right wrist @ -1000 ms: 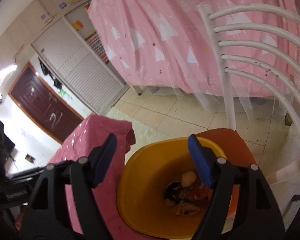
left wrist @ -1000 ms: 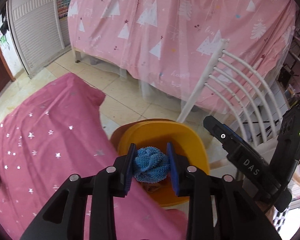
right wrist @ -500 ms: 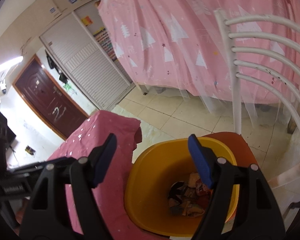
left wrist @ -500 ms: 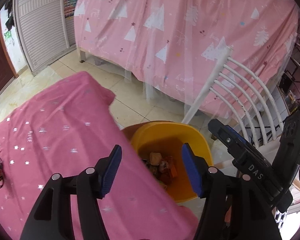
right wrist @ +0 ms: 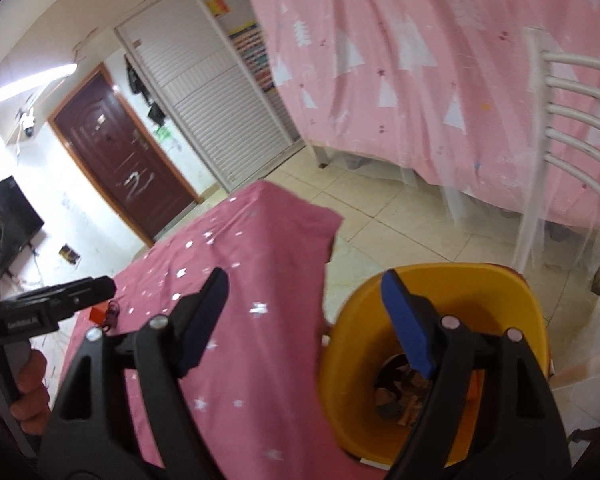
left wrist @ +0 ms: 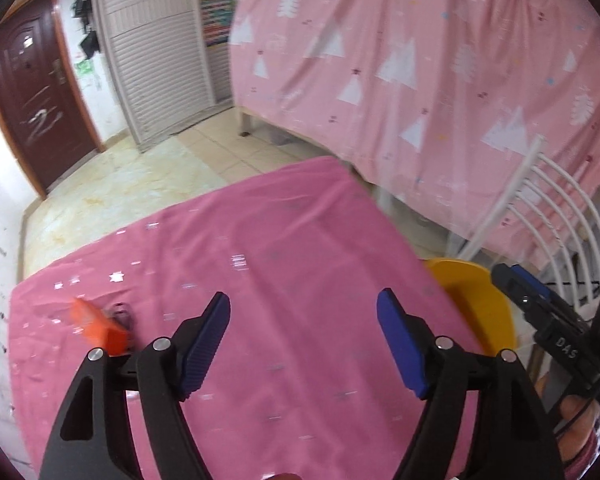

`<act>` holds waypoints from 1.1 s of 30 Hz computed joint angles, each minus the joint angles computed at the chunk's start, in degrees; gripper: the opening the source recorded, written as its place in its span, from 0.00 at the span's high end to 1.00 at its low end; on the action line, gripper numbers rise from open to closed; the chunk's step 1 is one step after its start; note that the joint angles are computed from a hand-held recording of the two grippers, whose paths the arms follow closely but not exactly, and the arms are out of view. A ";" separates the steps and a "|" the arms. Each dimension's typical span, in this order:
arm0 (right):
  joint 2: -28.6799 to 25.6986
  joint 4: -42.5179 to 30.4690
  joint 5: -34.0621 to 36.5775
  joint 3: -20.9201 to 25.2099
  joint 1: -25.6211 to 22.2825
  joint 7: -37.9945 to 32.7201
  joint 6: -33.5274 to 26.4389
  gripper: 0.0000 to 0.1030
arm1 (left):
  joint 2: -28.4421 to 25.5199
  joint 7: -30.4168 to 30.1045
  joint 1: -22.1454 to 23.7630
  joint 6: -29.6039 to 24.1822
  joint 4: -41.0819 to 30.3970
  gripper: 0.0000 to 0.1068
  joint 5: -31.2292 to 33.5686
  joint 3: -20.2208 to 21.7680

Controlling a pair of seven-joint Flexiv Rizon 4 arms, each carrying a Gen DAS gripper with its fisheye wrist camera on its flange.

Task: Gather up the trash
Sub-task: 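Move both open tools back over the table, then grasp the orange box with the left tool while the right tool approaches the black cable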

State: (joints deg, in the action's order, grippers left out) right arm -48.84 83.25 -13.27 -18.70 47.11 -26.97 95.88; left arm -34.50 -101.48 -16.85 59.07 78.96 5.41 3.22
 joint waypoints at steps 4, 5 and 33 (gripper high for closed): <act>-1.39 -4.42 -2.46 3.75 -1.85 -1.56 -2.57 0.25 | 1.43 -1.86 0.47 -0.74 1.30 0.34 1.85 2.49; -1.71 -5.48 -3.12 4.74 -2.33 -1.94 -3.28 0.25 | 1.66 -2.83 0.38 -1.19 1.35 0.34 2.59 3.16; -13.39 -33.51 -5.85 23.88 -5.59 -20.54 -24.19 0.23 | -0.40 -16.57 10.77 -9.60 1.12 0.34 -0.35 2.61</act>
